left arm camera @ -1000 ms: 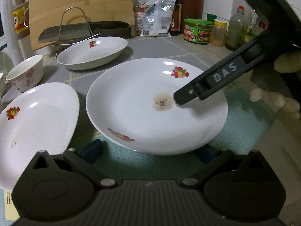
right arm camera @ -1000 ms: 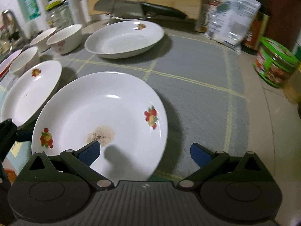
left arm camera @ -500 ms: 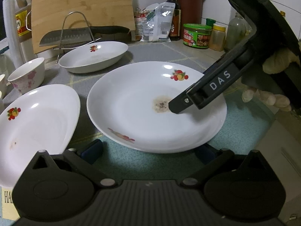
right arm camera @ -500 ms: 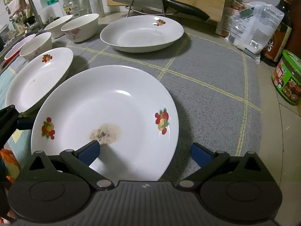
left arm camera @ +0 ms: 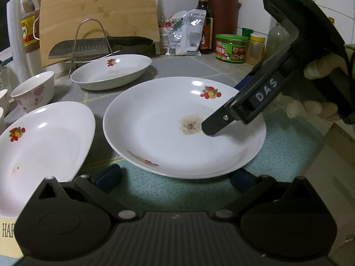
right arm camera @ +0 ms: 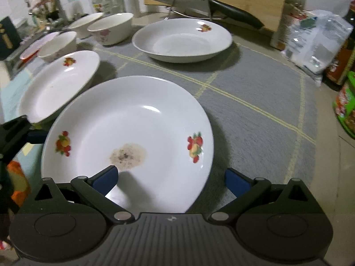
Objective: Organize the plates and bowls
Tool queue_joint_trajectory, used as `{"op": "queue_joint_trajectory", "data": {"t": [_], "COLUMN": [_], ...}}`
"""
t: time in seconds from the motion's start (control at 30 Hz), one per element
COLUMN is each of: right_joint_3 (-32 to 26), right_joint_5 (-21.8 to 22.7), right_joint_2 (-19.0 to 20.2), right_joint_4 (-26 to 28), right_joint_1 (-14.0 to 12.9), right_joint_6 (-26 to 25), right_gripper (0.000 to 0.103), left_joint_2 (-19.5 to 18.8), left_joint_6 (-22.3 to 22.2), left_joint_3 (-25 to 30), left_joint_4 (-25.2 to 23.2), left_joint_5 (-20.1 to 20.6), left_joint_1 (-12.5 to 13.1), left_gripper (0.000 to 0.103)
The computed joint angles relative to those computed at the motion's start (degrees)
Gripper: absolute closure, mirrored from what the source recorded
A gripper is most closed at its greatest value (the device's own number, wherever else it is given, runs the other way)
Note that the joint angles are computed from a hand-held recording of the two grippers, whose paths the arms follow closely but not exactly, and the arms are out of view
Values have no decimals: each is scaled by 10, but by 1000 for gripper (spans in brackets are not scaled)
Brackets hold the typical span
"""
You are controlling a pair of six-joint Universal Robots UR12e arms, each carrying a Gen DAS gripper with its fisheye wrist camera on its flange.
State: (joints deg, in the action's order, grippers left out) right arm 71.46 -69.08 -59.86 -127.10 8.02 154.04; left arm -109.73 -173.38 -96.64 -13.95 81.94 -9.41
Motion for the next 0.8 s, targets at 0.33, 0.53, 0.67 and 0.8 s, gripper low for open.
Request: {"op": "queue_joint_trajectory", "data": {"t": [0.33,0.53,0.67,0.8], "right_joint_3": [-59,-92,-108,-120], "right_joint_5": [88,126,135,151], "right_joint_2": [29,47,57,64], "right_joint_4": [101,149,164,184], "right_joint_1": [-13,-17,-18,-19], "right_joint_6": [-101,-132,-137,-142], "right_gripper": [0,0,0,0], "left_joint_2": [-2,-2,-1,-1], "left_joint_6": [17,32,39,48], "left_joint_3": [-2,-4,-4,-4], "left_joint_4": [15,22,20,18], "left_joint_5": [-13,-11,-15,-19], "left_joint_1": [1,1,2,3], "left_gripper": [1,1,1,1]}}
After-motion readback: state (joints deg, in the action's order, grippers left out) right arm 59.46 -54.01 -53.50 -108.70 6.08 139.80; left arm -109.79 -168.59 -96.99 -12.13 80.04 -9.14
